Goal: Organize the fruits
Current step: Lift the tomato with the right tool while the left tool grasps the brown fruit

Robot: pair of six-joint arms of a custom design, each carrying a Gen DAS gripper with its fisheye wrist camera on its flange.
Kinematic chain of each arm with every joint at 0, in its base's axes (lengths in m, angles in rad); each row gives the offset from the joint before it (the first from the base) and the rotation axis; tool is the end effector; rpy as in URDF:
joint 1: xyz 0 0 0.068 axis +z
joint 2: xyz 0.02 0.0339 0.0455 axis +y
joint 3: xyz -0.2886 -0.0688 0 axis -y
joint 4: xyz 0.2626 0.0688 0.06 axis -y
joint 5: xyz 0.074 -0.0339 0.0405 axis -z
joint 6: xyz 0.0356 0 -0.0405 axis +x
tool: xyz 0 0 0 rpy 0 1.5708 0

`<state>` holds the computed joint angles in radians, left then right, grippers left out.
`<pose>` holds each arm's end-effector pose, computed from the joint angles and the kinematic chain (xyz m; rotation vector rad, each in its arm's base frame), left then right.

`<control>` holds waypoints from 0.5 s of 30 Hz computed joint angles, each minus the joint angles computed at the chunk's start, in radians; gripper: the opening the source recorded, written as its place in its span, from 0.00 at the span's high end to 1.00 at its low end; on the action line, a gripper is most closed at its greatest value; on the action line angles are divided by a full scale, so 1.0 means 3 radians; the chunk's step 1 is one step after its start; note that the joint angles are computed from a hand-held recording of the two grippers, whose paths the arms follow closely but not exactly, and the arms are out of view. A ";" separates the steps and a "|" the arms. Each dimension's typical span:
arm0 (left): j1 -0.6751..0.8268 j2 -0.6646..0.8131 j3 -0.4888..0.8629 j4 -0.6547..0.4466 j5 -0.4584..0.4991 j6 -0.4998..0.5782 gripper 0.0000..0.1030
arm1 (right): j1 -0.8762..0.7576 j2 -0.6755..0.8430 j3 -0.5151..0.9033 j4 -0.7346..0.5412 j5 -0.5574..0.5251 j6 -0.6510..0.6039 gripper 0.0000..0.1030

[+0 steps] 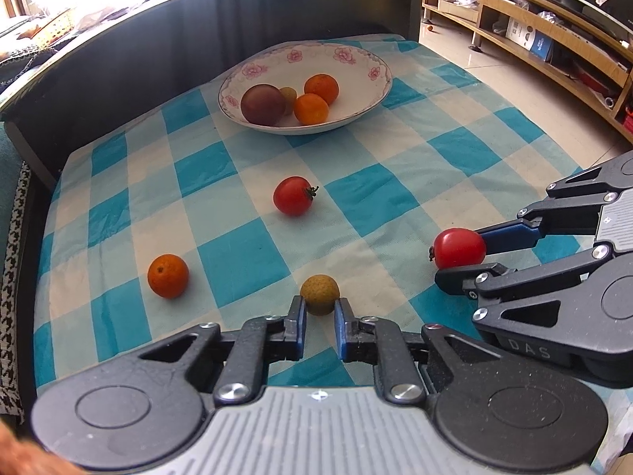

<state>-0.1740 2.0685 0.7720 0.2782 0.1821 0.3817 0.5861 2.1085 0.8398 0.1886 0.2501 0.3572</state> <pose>0.3376 -0.0659 0.0378 0.7689 2.4531 -0.1578 0.3001 0.1887 0.0328 -0.2151 2.5866 0.0046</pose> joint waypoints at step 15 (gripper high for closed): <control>0.0131 0.0068 0.0045 -0.0033 0.0210 -0.0009 0.75 | -0.0140 -0.0086 -0.0091 0.0093 -0.0034 0.0046 0.75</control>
<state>-0.1347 2.0890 0.7854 0.2683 0.2451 0.3789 0.5442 2.0826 0.8126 0.2165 0.2400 0.3710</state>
